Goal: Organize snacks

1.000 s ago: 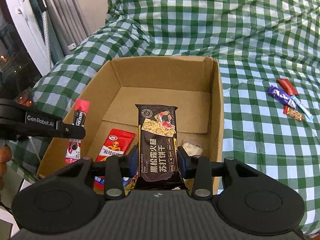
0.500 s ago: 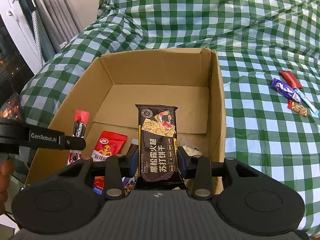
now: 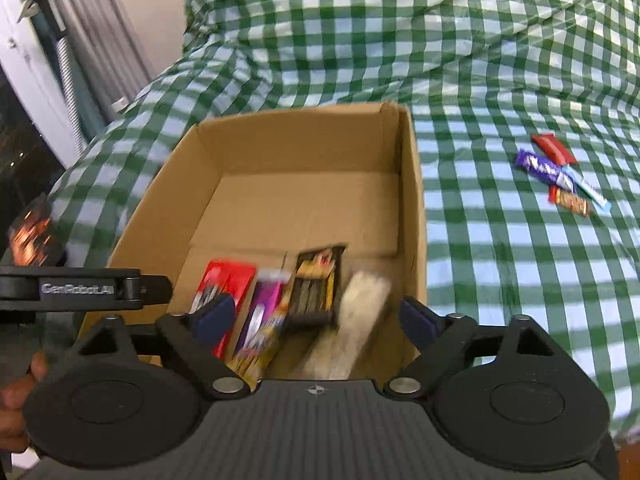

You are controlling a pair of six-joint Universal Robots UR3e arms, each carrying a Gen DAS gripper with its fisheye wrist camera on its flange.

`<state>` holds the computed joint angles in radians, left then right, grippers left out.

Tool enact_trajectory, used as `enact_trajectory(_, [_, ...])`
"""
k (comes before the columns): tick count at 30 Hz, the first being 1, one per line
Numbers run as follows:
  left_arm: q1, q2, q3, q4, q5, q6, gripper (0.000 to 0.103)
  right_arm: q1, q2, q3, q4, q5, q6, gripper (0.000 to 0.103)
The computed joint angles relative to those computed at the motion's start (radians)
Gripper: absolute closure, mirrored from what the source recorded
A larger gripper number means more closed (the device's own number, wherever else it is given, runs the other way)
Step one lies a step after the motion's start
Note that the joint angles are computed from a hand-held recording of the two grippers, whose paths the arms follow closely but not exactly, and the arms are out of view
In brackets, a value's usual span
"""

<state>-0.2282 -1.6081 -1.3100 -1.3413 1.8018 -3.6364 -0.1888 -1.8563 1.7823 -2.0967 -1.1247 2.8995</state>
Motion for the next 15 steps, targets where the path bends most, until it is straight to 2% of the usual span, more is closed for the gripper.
enact_trajectory(3, [-0.041, 0.067, -0.050, -0.030, 0.030, -0.030, 0.000, -0.023, -0.128, 0.060, 0.054, 0.011, -0.046, 0.004])
enact_trajectory(9, [-0.148, 0.124, -0.048, -0.091, 0.119, -0.092, 0.000, -0.073, -0.303, 0.088, 0.148, 0.051, -0.090, 0.002])
enact_trajectory(13, [-0.227, 0.169, -0.061, -0.112, 0.198, -0.158, 0.000, -0.166, -0.439, 0.104, 0.248, 0.115, -0.151, 0.001])
enact_trajectory(15, [-0.274, 0.177, -0.055, -0.130, 0.248, -0.194, 0.000, -0.242, -0.519, 0.102, 0.350, 0.169, -0.216, 0.001])
